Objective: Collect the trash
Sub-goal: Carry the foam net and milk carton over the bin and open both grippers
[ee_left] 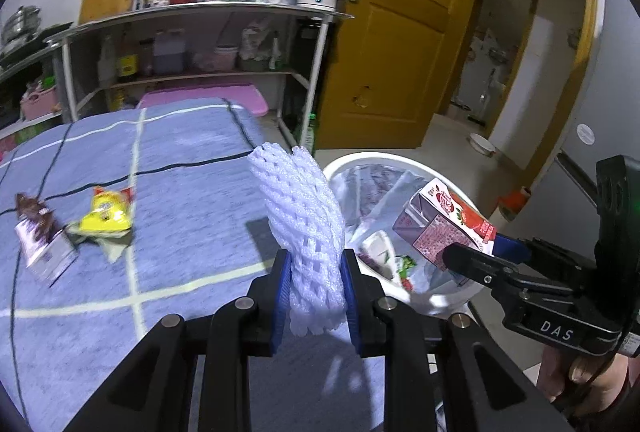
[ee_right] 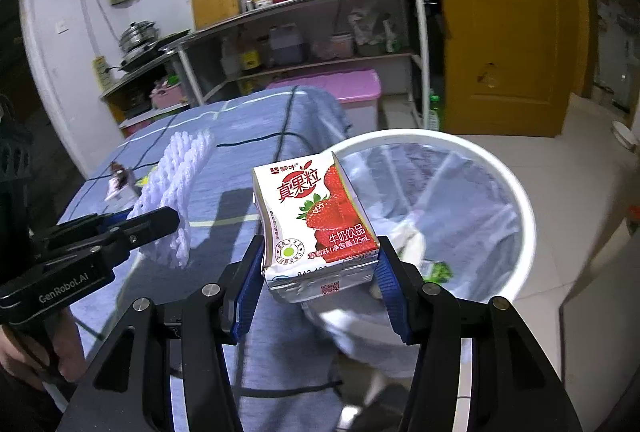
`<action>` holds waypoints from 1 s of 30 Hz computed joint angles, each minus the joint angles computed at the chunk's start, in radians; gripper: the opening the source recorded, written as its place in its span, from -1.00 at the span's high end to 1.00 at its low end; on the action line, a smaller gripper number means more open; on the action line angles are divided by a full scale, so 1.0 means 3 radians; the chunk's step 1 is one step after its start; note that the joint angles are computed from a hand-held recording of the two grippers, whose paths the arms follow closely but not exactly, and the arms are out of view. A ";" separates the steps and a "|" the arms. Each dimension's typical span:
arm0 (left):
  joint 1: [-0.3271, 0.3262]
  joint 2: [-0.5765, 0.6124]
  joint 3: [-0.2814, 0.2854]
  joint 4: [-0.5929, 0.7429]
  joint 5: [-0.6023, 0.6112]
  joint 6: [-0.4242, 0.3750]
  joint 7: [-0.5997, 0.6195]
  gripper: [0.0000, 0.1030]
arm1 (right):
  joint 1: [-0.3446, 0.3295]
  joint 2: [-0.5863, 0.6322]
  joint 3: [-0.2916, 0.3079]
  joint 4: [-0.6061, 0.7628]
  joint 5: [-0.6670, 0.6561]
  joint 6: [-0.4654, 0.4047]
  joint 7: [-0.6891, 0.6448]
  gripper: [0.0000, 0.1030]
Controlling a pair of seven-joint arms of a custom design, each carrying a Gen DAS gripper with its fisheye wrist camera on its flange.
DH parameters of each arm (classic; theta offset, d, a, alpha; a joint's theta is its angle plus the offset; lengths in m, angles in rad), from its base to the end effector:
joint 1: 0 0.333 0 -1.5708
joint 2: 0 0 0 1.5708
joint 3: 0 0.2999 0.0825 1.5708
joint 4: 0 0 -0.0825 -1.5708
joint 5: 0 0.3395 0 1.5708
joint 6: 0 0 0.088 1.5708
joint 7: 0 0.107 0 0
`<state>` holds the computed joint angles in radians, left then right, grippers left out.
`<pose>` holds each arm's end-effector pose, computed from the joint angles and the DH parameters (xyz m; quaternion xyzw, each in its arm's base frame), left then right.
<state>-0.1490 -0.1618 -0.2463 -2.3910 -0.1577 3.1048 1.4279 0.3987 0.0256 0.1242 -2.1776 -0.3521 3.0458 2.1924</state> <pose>0.4561 -0.1813 0.4961 -0.6039 0.6761 -0.3754 0.1931 0.4620 0.2965 0.4874 -0.7156 0.5642 -0.1685 0.3758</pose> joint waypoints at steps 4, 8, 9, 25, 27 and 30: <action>-0.0120 0.0206 0.0041 0.0216 -0.0093 -0.0029 0.0131 0.51 | -0.0055 -0.0041 -0.0063 -0.0031 -0.0235 -0.0044 0.0240 -0.05; -0.0188 0.0383 0.0052 0.0399 -0.0147 -0.0068 0.0205 0.51 | -0.0122 -0.0063 -0.0086 -0.0064 -0.0329 -0.0068 0.0344 -0.05; -0.0199 0.0435 0.0052 0.0455 -0.0145 -0.0083 0.0215 0.51 | -0.0137 -0.0064 -0.0092 -0.0067 -0.0361 -0.0079 0.0377 -0.05; -0.0374 0.1028 0.0101 0.1093 -0.0131 -0.0329 0.0327 0.51 | -0.0237 0.0045 -0.0152 -0.0015 -0.0391 -0.0187 0.0478 -0.06; -0.0368 0.1080 0.0085 0.1146 -0.0161 -0.0359 0.0359 0.50 | -0.0245 0.0061 -0.0155 -0.0005 -0.0357 -0.0205 0.0457 -0.06; -0.0385 0.1133 0.0097 0.1196 -0.0149 -0.0382 0.0353 0.50 | -0.0246 0.0081 -0.0162 0.0019 -0.0364 -0.0246 0.0460 -0.06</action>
<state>-0.2646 0.1780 -0.2173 -2.0321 -0.2025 2.9904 1.5337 0.3249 0.0500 0.0756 -2.1720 -0.4614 2.9720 2.3304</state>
